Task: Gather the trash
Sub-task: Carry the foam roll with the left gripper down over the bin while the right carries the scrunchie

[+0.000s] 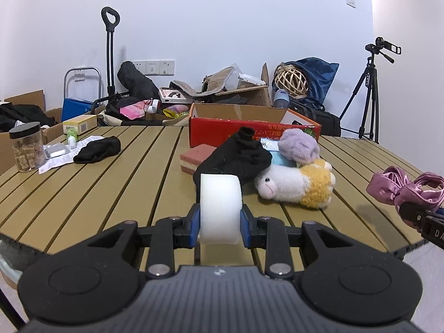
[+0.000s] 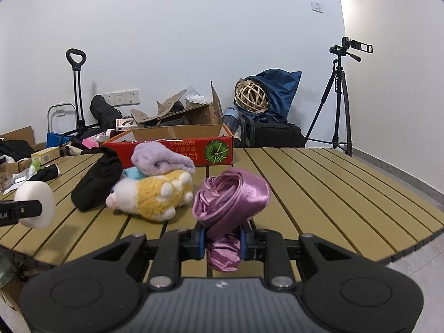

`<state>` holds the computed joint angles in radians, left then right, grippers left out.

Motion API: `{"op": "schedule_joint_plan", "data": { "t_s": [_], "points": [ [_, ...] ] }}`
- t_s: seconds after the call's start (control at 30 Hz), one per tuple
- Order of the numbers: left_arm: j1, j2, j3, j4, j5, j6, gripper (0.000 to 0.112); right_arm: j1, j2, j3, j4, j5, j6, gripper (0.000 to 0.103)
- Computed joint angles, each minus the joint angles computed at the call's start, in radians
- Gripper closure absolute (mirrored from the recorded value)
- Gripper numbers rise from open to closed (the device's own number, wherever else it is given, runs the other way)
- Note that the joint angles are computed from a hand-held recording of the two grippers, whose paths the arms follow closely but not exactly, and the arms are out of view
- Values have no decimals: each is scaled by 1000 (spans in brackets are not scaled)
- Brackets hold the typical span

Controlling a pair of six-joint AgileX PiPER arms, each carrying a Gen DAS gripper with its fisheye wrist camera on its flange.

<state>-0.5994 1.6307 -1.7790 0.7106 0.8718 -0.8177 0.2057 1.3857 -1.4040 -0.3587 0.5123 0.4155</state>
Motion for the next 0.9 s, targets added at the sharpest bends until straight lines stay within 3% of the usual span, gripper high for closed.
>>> {"op": "schedule_joint_plan", "data": {
  "t_s": [0.2,0.47,0.9],
  "points": [
    [-57,-94,143,53,-12,-60,83,19,-114,132,-62,-22,57,82],
    [-141,-184,286,63,3,-84,83,33,-250,279,24,-9,-16,82],
    [-242,-241,421,-55,46,-29,83,195,-340,403,60,133,-52,82]
  ]
}}
